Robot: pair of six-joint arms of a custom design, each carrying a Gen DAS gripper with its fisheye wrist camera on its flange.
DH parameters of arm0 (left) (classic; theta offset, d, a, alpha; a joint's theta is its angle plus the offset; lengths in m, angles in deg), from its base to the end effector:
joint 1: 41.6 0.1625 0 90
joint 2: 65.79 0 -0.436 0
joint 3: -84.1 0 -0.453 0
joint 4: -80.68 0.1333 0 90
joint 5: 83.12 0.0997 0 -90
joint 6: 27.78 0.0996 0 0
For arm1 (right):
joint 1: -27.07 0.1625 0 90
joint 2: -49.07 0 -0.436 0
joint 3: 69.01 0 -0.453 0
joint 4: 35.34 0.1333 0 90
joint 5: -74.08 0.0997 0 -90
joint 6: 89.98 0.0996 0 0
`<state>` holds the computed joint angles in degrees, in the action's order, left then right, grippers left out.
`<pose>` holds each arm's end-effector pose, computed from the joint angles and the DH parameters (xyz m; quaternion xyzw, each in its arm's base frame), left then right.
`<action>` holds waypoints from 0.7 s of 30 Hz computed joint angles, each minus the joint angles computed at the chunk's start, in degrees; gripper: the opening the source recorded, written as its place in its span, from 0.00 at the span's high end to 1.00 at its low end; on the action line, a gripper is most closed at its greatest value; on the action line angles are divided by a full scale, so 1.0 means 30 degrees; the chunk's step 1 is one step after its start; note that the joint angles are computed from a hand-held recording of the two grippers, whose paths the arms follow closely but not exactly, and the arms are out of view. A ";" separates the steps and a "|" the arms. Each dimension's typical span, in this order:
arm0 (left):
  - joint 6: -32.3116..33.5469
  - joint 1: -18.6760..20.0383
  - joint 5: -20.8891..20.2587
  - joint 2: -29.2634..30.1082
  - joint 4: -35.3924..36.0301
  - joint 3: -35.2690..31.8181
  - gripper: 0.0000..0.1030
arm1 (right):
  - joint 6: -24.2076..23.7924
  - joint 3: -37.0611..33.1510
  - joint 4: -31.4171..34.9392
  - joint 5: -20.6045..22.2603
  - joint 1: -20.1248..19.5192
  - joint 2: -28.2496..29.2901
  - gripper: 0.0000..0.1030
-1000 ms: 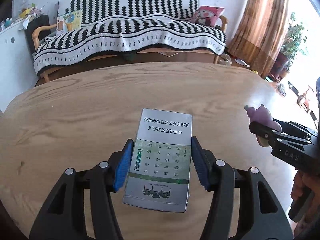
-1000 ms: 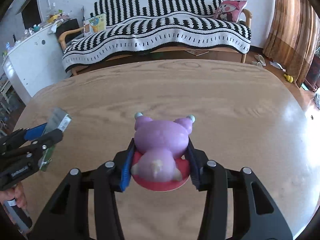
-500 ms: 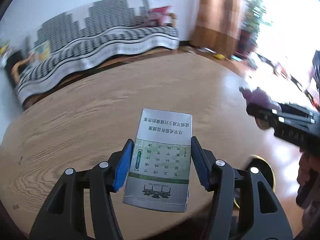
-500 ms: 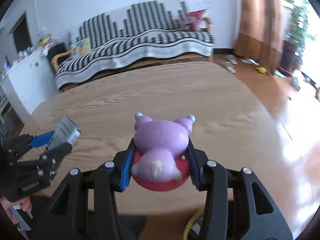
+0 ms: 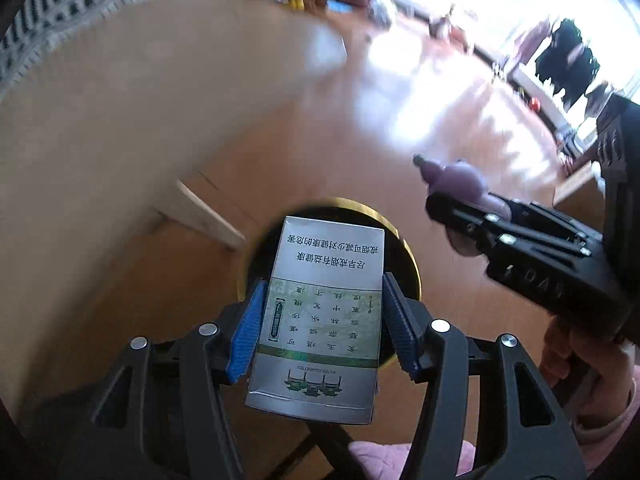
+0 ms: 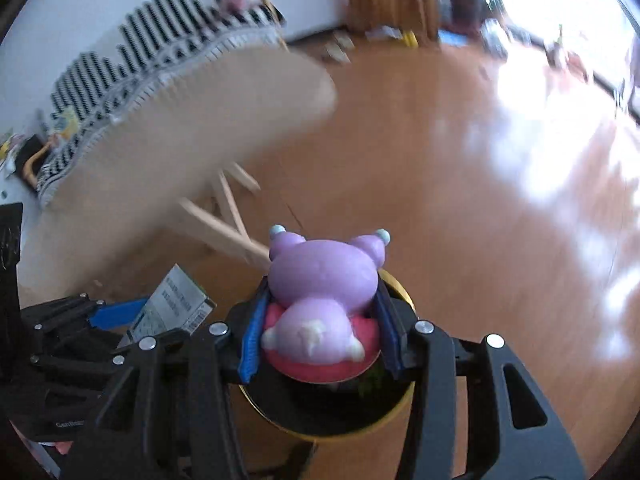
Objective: Collect trash
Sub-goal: 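Open both grippers to drop the box and toy into the bin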
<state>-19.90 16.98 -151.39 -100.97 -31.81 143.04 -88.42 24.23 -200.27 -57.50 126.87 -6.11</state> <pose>-0.3076 -0.8299 0.1365 0.3322 0.9241 -0.0278 0.1867 0.1905 -0.7080 0.2414 -0.0482 -0.8927 0.3275 0.3058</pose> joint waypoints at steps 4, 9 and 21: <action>-0.0029 0.0054 0.0284 0.0750 0.0958 -0.0318 0.46 | 0.1353 0.0958 0.1109 0.0840 -0.1071 -0.0508 0.54; -0.0222 0.0264 0.0344 0.1504 0.1672 -0.1301 0.46 | 0.1726 0.1189 0.1356 0.1714 -0.1627 -0.0652 0.54; 0.0346 0.0154 0.0512 0.0982 -0.0553 -0.0449 0.06 | 0.3278 0.0096 0.1161 0.1095 -0.1561 -0.0405 0.06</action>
